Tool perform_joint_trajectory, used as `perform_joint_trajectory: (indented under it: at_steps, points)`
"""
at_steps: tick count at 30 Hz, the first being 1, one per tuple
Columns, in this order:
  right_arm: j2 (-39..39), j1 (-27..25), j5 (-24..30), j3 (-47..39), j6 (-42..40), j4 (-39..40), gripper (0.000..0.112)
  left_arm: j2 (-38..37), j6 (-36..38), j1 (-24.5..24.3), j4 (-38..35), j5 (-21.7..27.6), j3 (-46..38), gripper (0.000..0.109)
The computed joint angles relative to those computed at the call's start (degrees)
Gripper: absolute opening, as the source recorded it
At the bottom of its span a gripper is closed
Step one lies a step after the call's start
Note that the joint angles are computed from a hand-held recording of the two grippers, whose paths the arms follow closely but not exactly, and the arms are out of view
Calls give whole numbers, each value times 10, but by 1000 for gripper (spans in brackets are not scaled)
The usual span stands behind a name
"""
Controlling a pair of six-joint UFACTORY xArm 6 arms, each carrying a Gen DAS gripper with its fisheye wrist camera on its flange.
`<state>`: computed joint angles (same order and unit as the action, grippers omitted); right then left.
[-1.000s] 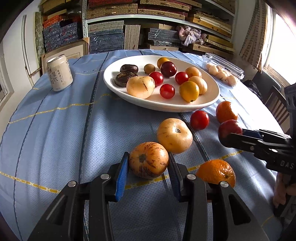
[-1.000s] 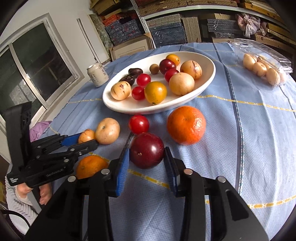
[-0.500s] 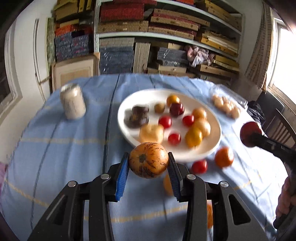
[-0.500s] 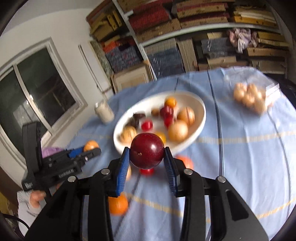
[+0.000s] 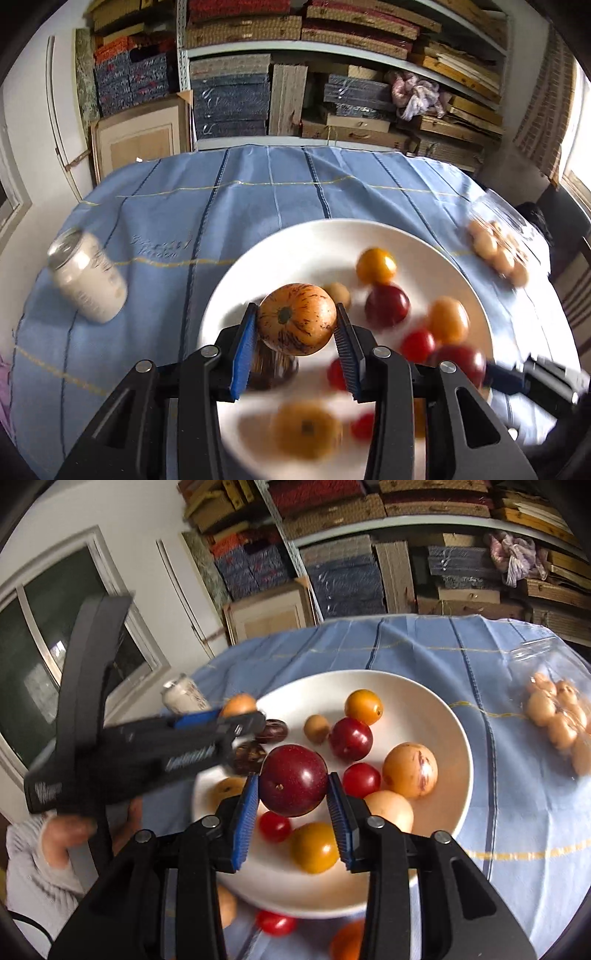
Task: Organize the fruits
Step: 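Carry both apples over the plate and open both tools to release them, then withdraw both tools and move the left tool toward the pale yellow round fruit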
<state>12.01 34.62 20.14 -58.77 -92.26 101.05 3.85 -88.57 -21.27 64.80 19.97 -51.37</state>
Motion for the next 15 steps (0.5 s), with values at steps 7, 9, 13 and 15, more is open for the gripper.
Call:
perform_joint_trajectory:
  at_steps: [7,9,13,15]
  points:
    - [64,8,-35,-57,42,-64,39,84,61,15,-63,0,-76,41]
    - [65,5,-31,-58,27,-48,42,90,45,16,-54,8,-82,44]
    - [34,0,-25,-35,-17,-4,42,46,1,15,-12,5,-46,44]
    - [4,-4,-18,-11,-39,21,45,1,-18,9,6,13,-10,44]
